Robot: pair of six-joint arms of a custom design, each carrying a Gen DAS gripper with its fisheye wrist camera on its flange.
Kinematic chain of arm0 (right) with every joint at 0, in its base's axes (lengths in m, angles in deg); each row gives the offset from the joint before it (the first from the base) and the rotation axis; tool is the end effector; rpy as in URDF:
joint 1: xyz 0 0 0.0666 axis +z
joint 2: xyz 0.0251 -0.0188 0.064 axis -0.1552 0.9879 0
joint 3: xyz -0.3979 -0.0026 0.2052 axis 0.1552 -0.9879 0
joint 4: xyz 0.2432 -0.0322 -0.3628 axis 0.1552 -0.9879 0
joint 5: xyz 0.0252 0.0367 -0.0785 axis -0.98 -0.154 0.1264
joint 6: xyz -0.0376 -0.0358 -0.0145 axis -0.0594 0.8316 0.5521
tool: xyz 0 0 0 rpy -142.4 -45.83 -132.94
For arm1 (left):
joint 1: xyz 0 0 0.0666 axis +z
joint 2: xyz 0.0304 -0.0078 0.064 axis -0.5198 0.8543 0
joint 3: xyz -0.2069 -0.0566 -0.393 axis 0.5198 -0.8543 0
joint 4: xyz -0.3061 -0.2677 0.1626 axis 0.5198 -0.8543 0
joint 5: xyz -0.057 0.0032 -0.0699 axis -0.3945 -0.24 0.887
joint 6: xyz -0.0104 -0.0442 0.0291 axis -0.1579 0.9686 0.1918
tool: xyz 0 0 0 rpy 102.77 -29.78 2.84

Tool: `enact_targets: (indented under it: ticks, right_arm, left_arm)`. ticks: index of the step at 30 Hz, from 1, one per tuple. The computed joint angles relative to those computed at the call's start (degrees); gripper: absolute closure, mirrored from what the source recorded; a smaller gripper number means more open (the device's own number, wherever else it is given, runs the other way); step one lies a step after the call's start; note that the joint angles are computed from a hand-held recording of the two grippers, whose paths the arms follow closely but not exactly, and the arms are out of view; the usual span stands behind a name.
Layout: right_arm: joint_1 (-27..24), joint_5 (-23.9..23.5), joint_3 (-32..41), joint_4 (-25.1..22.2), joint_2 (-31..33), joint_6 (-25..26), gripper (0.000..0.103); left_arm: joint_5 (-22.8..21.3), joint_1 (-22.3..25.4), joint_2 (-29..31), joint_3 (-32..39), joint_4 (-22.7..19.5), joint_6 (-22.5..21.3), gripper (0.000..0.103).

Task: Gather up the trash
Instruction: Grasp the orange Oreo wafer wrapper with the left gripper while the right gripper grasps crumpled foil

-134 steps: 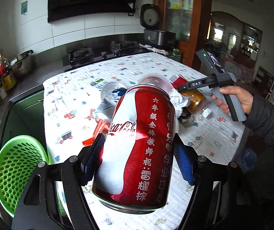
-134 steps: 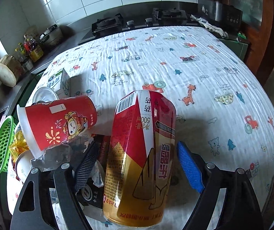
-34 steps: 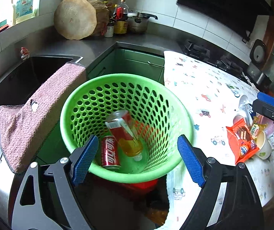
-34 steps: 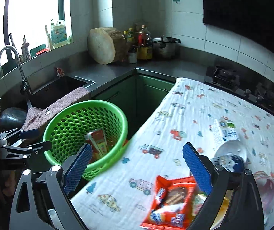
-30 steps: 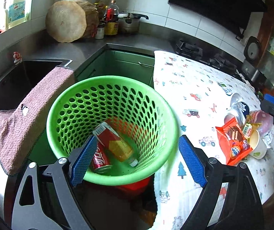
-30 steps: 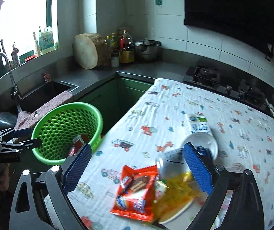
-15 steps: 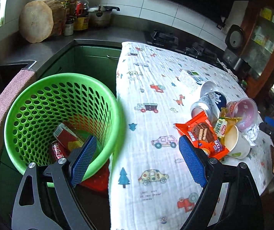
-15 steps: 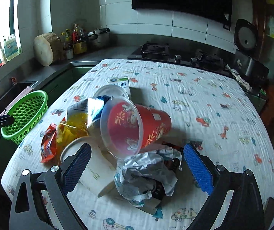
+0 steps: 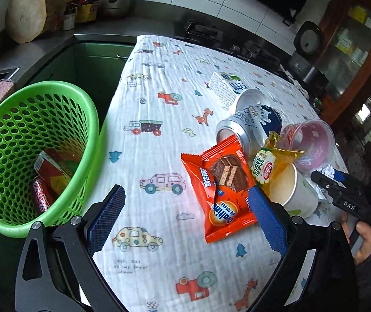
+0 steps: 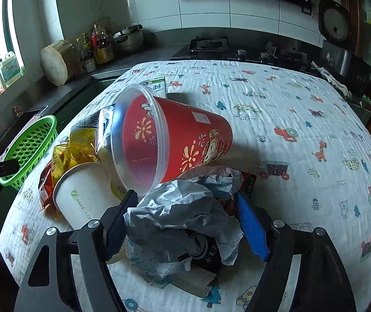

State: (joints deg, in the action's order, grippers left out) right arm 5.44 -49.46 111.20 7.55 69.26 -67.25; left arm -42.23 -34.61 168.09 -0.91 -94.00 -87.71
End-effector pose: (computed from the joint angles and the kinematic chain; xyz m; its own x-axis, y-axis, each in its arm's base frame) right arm 0.5487 0.1357 0.3775 -0.7361 0.1047 -0.6687 0.0421 0.9931 0.1091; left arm 0.6252 -0.0505 0.3864 -0.8085 0.0911 -0.5814 0.3152 0.9013 -0.2971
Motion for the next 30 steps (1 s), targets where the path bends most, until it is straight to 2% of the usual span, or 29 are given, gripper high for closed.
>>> enact_targets:
  ticks: [8, 11, 16, 20, 22, 24, 30]
  right_arm:
    - [-0.4, -1.2, -1.6, 1.5, -1.8, 0.0, 0.051]
    - [-0.4, -1.4, -2.2, 1.8, -2.5, -0.1, 0.053]
    - [-0.7, -2.3, -3.7, 3.0, -4.0, -0.1, 0.055]
    - [-0.6, -2.7, -5.1, 3.9, -5.4, -0.5, 0.056]
    - [-0.4, -2.6, -5.6, 4.2, -6.1, -0.4, 0.056]
    - [-0.2, -2.5, -6.2, 4.5, -6.8, -0.4, 0.056]
    - [0.5, -1.7, -7.9, 4.8, -8.9, -0.8, 0.057]
  left_arm:
    - [0.5, -2.6, 3.9, 3.3, -3.5, 5.1, 0.008]
    - [-0.1, -3.3, 5.0, 4.1, -3.9, 6.5, 0.008]
    - [1.9, -3.4, 6.5, 4.8, -4.6, 8.6, 0.011]
    - [3.9, -3.2, 6.8, 4.7, -4.4, 9.4, 0.021]
    - [5.1, -3.3, 7.0, 4.9, -4.5, 9.0, 0.035]
    - [6.6, -3.2, 7.0, 4.8, -4.7, 9.2, 0.041]
    - [7.4, -3.1, 5.8, 3.4, -3.0, 8.5, 0.053]
